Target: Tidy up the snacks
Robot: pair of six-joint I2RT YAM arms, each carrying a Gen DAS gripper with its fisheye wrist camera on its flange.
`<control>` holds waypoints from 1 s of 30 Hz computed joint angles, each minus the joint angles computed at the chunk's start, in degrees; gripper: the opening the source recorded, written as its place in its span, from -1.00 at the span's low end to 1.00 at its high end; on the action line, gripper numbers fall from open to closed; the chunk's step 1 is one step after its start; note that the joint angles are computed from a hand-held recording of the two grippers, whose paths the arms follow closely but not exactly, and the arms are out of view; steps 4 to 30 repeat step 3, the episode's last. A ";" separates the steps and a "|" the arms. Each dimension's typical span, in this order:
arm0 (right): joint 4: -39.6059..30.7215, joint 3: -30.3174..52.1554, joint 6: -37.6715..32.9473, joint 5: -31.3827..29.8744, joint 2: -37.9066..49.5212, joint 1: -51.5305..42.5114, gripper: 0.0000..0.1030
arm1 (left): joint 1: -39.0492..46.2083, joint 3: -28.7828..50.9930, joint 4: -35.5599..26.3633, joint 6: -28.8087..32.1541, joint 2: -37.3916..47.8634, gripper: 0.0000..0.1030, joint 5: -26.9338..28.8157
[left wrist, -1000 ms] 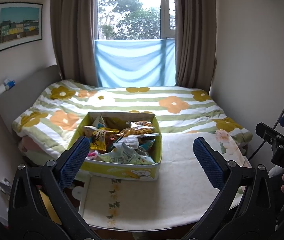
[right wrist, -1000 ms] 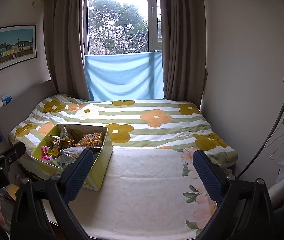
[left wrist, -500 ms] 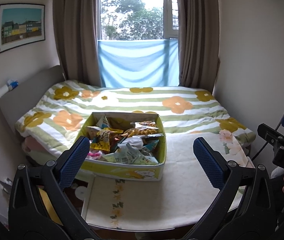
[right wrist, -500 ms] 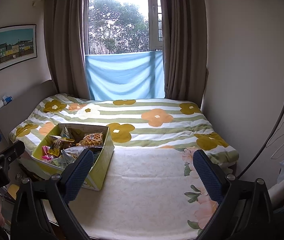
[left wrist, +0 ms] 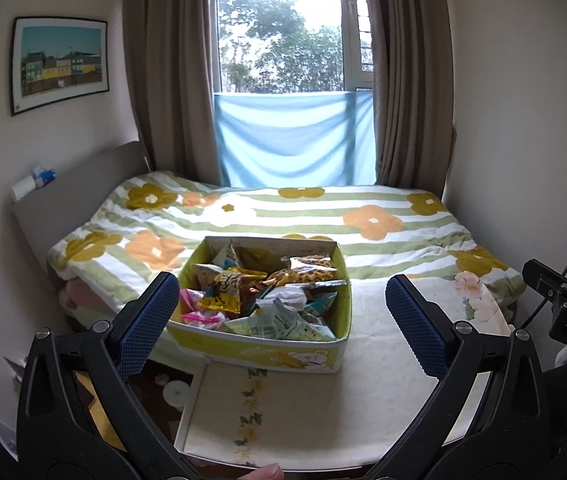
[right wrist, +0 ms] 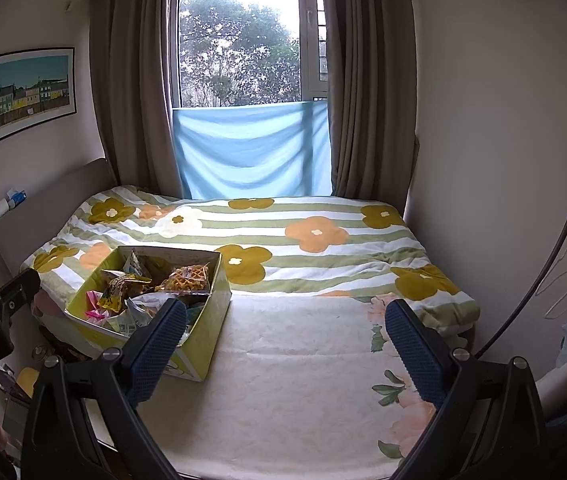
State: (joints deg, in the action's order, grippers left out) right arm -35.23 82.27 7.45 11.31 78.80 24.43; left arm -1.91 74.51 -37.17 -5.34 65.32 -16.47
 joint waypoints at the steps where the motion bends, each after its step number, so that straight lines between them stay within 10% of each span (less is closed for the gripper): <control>1: -0.03 0.04 0.12 0.16 0.06 0.26 0.92 | 0.04 -0.20 0.24 -0.18 -0.13 0.99 0.08; 30: -0.22 0.23 0.18 0.24 0.16 0.38 0.92 | 0.33 -0.24 0.24 -0.34 -0.08 0.99 0.36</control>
